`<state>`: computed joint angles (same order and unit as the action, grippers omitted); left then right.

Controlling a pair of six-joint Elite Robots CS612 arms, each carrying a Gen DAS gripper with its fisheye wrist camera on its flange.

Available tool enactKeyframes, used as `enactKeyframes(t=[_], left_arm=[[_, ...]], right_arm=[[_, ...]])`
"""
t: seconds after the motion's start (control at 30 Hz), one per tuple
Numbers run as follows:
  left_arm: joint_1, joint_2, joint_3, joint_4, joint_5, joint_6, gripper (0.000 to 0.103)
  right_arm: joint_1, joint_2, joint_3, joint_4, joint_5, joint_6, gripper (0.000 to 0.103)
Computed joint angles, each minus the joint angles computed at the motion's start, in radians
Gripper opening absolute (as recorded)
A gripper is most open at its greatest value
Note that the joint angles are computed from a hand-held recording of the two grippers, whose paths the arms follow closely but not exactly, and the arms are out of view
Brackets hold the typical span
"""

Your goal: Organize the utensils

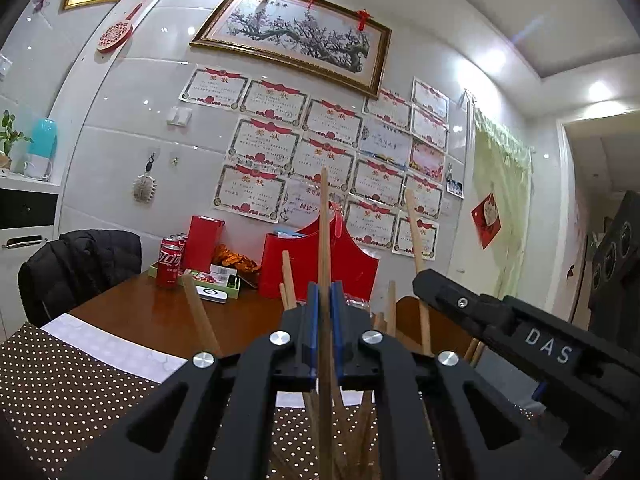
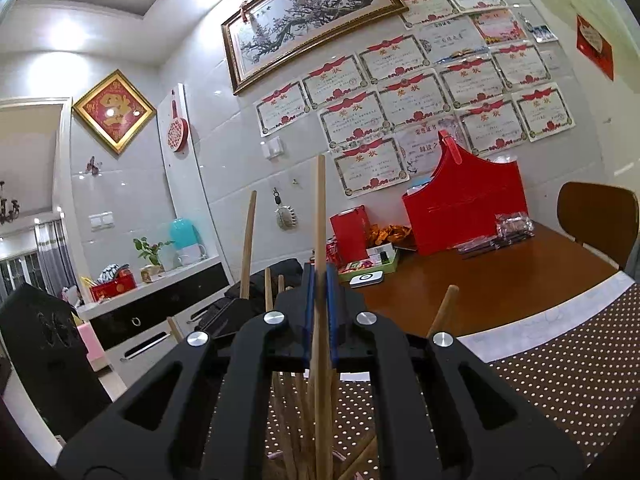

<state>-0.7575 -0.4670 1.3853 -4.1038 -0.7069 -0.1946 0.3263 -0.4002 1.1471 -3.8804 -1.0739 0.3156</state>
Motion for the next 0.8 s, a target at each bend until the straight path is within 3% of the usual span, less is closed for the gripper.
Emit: enactKeyframes(t=[0.3,0.33,0.37,0.4,0.43,0.57,0.7,0.8], left_arm=[[-0.003,-0.017,0.034,0.039,-0.011,-0.037,0.006],[-0.003,-0.02,0.038,0.039,-0.013,-0.042,0.007],[-0.004,-0.023,0.042,0.04,-0.015,-0.045,0.009],[-0.005,-0.028,0.049,0.041,-0.015,-0.045,0.02],[-0.007,-0.03,0.049,0.036,-0.006,-0.039,0.031],[-0.018,-0.041,0.058,0.0,0.009,-0.015,0.041],[-0.034,-0.061,0.066,-0.039,0.039,0.043,0.076],[-0.047,-0.091,0.09,-0.043,0.044,0.066,0.086]], right_arm=[[0.0,-0.022,0.037,0.033,-0.003,-0.057,0.008],[-0.001,-0.027,0.042,0.036,0.001,-0.061,0.019],[-0.002,-0.032,0.049,0.033,0.006,-0.063,0.056],[-0.004,-0.035,0.055,0.014,0.003,-0.05,0.087],[-0.007,-0.036,0.06,-0.016,0.0,-0.03,0.089],[-0.014,-0.053,0.086,-0.089,-0.012,0.006,0.097],[-0.023,-0.078,0.111,-0.125,-0.038,0.067,0.097],[-0.023,-0.112,0.147,-0.097,-0.084,0.07,0.097]])
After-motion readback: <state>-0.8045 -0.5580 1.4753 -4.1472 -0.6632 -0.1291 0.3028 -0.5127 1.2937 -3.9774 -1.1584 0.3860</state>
